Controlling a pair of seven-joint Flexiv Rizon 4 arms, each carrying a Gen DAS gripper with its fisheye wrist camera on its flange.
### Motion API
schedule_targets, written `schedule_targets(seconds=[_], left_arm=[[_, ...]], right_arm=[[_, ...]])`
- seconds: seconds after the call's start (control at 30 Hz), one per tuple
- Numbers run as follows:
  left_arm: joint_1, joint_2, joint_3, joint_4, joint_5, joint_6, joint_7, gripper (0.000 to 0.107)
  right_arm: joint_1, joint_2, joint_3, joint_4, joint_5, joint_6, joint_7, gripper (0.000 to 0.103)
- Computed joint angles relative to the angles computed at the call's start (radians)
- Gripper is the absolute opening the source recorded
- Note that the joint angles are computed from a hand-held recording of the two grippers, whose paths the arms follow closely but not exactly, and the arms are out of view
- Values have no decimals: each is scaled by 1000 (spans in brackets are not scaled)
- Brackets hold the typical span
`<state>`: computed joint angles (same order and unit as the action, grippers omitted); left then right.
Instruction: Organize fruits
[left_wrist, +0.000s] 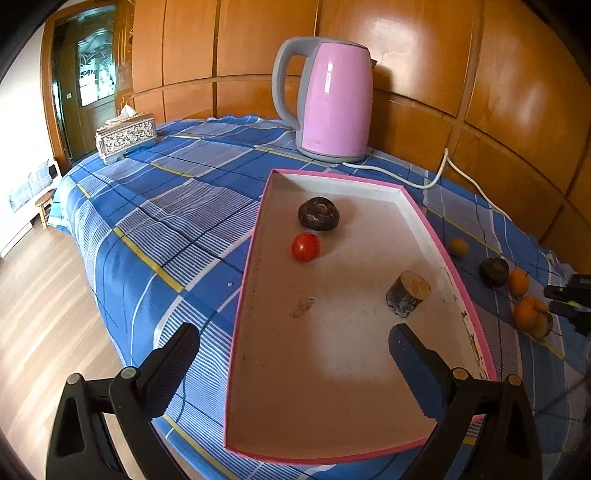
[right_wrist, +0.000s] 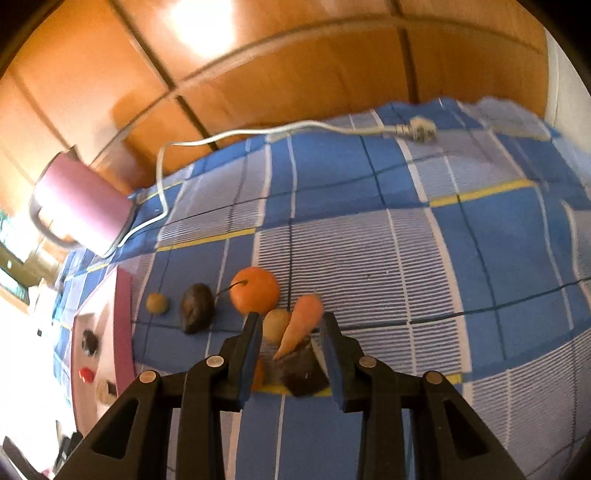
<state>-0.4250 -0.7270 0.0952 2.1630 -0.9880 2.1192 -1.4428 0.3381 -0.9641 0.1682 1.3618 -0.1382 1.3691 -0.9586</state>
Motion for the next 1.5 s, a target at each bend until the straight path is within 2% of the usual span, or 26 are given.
schedule_targets(seconds=[0.17, 0.27, 0.37, 0.4, 0.57, 0.7, 0.77, 0.87, 1.0, 1.13, 1.23, 1.4, 1.5], left_arm=[[24, 1, -15, 4, 60, 16, -12, 103], [29, 2, -13, 1, 80, -8, -13, 103], [29, 2, -7, 2, 94, -19, -28, 103], [26, 1, -3, 2, 98, -18, -32, 103], [-4, -7, 17, -6, 102, 7, -7, 103], [20, 1, -3, -2, 140, -12, -5, 103], [44, 8, -18, 3, 186, -21, -19, 103], [95, 18, -50, 10, 294, -21, -55, 103], [104, 21, -47, 9, 358, -34, -84, 103], [162, 31, -82, 13, 461, -42, -129, 103], [222, 31, -124, 9, 581, -38, -150, 103], [258, 29, -146, -5, 680, -49, -175, 103], [304, 27, -172, -6, 739, -32, -208, 103]], right_arm=[[-49, -71, 81, -123, 45, -117, -27, 33], [-58, -97, 107, -167, 84, -149, -55, 33], [-56, -108, 110, -179, 121, -128, -68, 31], [-55, -109, 108, -179, 130, -121, -70, 21], [-52, -83, 96, -131, 145, -36, -89, 21], [-40, -44, 78, -68, 116, 39, -111, 21], [-17, -30, 40, -50, 90, 51, -98, 21], [-27, -29, 57, -43, 76, 57, -95, 19], [-35, -20, 83, -19, 55, 93, -126, 18], [-1, -8, 37, 0, 20, 107, -118, 16], [-29, -23, 77, -19, 21, 83, -124, 16], [-47, -63, 102, -90, 28, -21, -143, 16], [-56, -80, 120, -129, 50, -71, -168, 24]])
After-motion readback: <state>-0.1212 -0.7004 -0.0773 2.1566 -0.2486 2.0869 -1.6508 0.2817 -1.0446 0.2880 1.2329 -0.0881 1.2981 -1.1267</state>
